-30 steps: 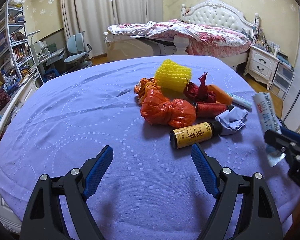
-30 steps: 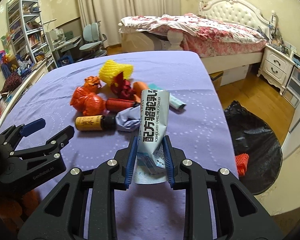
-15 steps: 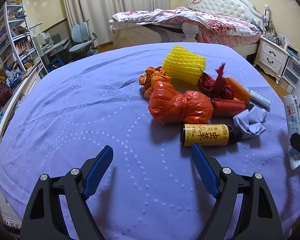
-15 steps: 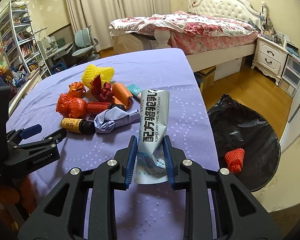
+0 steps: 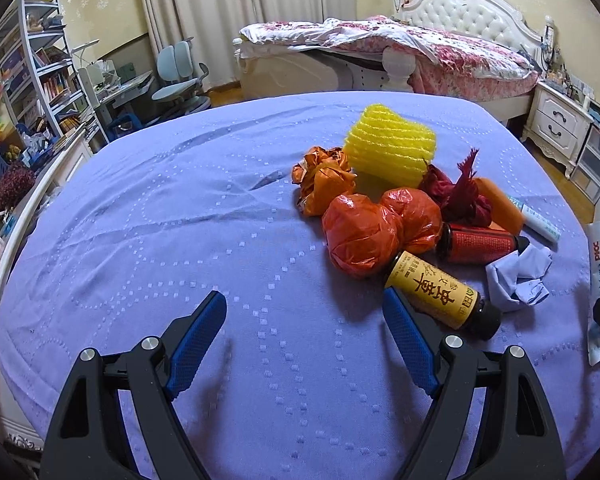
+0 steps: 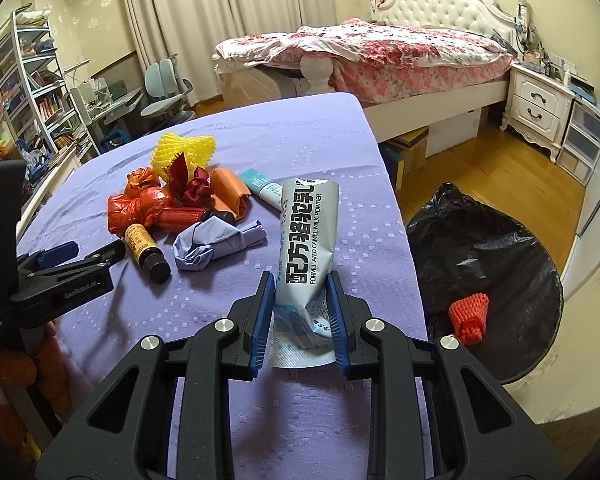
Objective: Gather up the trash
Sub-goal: 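Grasp the gold cylindrical can with the left gripper while right holds the packet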
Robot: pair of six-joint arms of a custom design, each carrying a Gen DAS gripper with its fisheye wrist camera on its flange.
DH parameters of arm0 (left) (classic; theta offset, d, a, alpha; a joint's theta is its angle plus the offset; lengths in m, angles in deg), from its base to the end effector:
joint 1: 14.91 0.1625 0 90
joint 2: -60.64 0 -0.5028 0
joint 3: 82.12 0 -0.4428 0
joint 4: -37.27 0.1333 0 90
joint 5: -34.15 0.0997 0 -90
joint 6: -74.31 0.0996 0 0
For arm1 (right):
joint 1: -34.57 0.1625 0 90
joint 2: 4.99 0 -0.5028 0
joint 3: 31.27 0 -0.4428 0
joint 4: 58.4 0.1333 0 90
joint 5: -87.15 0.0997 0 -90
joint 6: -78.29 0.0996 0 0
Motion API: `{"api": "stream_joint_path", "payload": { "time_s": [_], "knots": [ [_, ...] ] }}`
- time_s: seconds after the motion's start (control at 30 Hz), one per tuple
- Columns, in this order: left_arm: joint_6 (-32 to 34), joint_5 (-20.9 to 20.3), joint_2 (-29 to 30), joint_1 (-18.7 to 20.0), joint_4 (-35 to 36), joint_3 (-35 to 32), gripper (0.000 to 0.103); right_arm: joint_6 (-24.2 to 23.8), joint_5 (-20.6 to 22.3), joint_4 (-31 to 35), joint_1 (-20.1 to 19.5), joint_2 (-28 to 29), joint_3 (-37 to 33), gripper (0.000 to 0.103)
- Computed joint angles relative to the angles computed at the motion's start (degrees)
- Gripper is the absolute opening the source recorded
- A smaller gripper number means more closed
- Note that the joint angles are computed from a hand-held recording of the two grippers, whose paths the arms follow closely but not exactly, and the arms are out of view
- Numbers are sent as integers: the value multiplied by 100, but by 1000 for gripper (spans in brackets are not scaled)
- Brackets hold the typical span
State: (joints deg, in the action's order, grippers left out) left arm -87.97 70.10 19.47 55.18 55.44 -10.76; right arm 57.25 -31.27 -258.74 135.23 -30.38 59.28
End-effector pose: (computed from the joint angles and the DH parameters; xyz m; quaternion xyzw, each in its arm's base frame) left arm -0.0459 -0.7551 0.1609 0.1157 0.8402 -0.3247 0.4186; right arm 0.2273 -0.7434 -0.0148 0.1537 -0.8868 0.3504 0.2594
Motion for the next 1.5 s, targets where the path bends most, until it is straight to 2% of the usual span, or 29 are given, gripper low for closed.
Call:
{"api": "stream_joint_path", "payload": {
  "time_s": [0.1, 0.3, 0.4, 0.57, 0.83, 0.97, 1.2, 1.27, 1.3, 1.5],
  "knots": [
    [-267, 118, -9, -36, 182, -16, 80, 11, 26, 5, -14, -9, 1, 26],
    [-266, 250, 58, -147, 131, -82, 80, 59, 80, -8, -49, -57, 46, 26],
    [-393, 305, 228, -161, 354, -302, 80, 100, 89, -14, -68, -74, 63, 26],
    [-449, 220, 470, -154, 563, -522, 80, 149, 126, -4, -90, -98, 94, 26],
    [-600, 311, 343, -100, 696, -353, 80, 144, 206, 46, -102, -100, 90, 26],
    [-732, 487, 301, -59, 838, -320, 65, 134, 216, 40, -101, -96, 104, 26],
    [-642, 663, 157, -47, 680, -76, 49, 135, 212, 47, -99, -93, 103, 26],
    [-543, 718, 118, -39, 604, -12, 35, 134, 211, 40, -98, -95, 109, 26],
    [-490, 796, 97, -28, 577, 5, 32, 134, 209, 40, -98, -94, 107, 26],
    [-308, 904, 39, -28, 460, 100, 28, 117, 191, 27, -96, -88, 110, 26]
  ]
}}
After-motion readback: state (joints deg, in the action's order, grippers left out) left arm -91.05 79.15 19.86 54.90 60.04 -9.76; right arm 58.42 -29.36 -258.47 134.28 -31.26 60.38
